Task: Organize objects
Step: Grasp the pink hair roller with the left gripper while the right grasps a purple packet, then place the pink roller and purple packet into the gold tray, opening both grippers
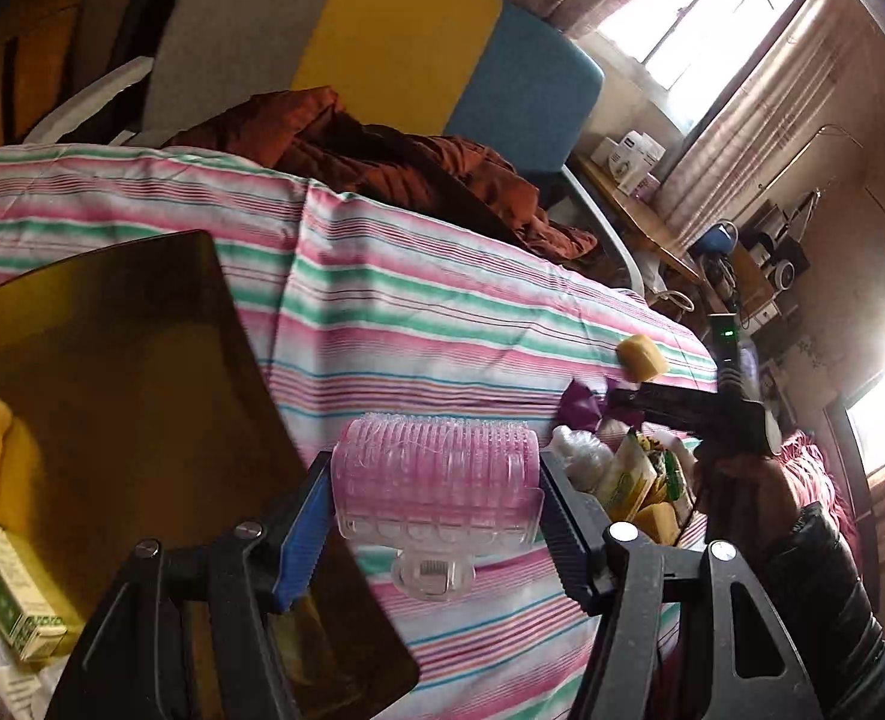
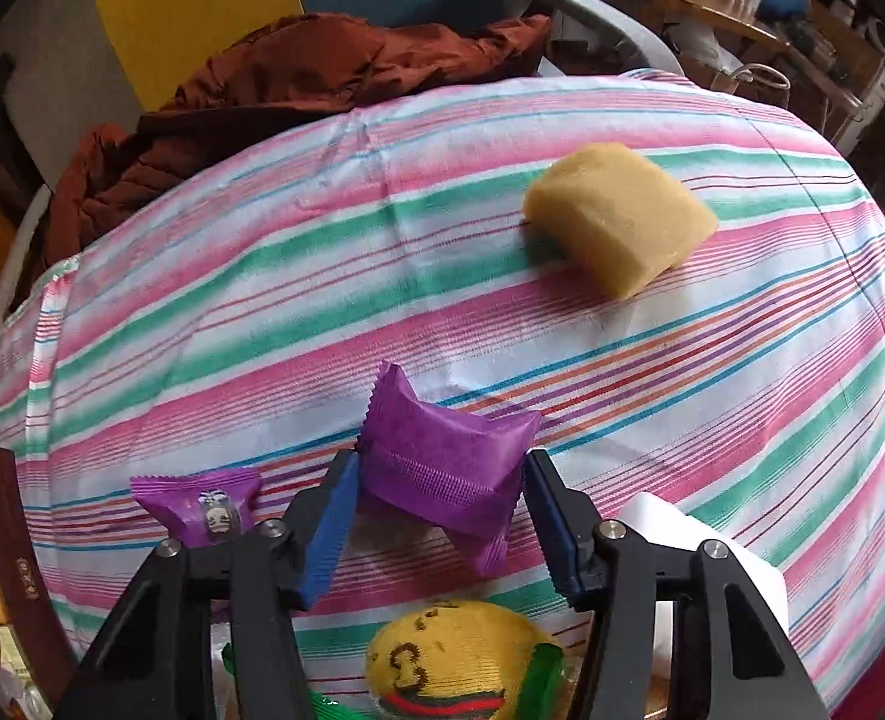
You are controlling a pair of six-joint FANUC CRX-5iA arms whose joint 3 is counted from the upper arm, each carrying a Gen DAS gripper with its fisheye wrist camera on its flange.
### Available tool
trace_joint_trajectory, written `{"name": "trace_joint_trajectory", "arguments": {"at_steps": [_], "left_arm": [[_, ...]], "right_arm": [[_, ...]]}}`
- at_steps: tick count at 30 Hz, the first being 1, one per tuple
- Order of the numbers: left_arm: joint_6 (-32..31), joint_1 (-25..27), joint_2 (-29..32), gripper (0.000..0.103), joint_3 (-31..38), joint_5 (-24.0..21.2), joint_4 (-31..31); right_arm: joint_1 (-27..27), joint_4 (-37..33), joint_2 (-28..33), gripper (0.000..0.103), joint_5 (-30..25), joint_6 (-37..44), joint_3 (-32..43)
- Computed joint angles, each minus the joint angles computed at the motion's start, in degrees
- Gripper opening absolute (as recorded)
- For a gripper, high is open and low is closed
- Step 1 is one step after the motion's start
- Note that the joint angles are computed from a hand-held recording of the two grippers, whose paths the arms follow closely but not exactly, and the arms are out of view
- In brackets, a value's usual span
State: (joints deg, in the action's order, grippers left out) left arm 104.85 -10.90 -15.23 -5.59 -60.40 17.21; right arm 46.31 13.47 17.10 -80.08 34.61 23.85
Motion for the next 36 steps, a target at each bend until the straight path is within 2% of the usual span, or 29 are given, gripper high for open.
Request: {"name": "trace_joint_trajectory", "arguments": {"at_steps": [5, 9, 15, 20, 24, 27, 28, 30, 32, 33, 36], "left_arm": [[0.54, 1.05, -2.94, 0.065, -2.44, -0.65, -0.16], [0.79, 3.23, -5.49, 0.065, -3.87, -1.98, -0.53], [-0.14, 9.59, -8.6, 0.065, -3.77, -4.15, -2.08], [-2.87, 15.58, -8.07, 0.065, -3.05, -5.05, -2.05], [-3.84, 19.41, -6.16, 0.065, -2.89, -4.51, -0.26], [-5.01, 21.6, -3.97, 0.072, -1.89, -5.03, 1.75], [-5.02, 22.53, -4.14, 0.077, -2.34, -4.43, 2.93], [-5.18, 23.69, -5.13, 0.08, -3.12, -3.61, 3.87], [-4.78, 24.42, -6.64, 0.081, -3.54, -3.71, 3.06], [-4.89, 25.0, -7.46, 0.081, -3.9, -4.14, 3.03], [-5.04, 25.88, -10.6, 0.081, -4.72, -5.88, 0.92]], "right_arm": [[3.49, 6.25, -3.77, 0.052, 3.63, -1.0, -3.78], [6.54, 10.16, -4.91, 0.051, 6.26, -0.69, -3.57], [11.87, 9.83, -4.73, 0.051, 11.99, 3.1, -0.08], [16.1, 4.84, -0.45, 0.051, 14.16, 9.78, 6.94], [18.37, -0.1, 5.8, 0.051, 12.56, 14.97, 15.93], [19.57, -3.27, 11.06, 0.051, 9.83, 18.04, 23.55], [19.93, -3.96, 13.07, 0.051, 8.54, 18.99, 26.43], [20.96, -2.99, 16.53, 0.055, 6.41, 19.19, 30.83], [21.53, -1.5, 17.93, 0.06, 7.44, 18.32, 31.59], [21.73, -1.26, 18.22, 0.066, 7.68, 17.9, 31.79], [22.26, -1.11, 17.62, 0.067, 8.03, 17.91, 30.8]]}}
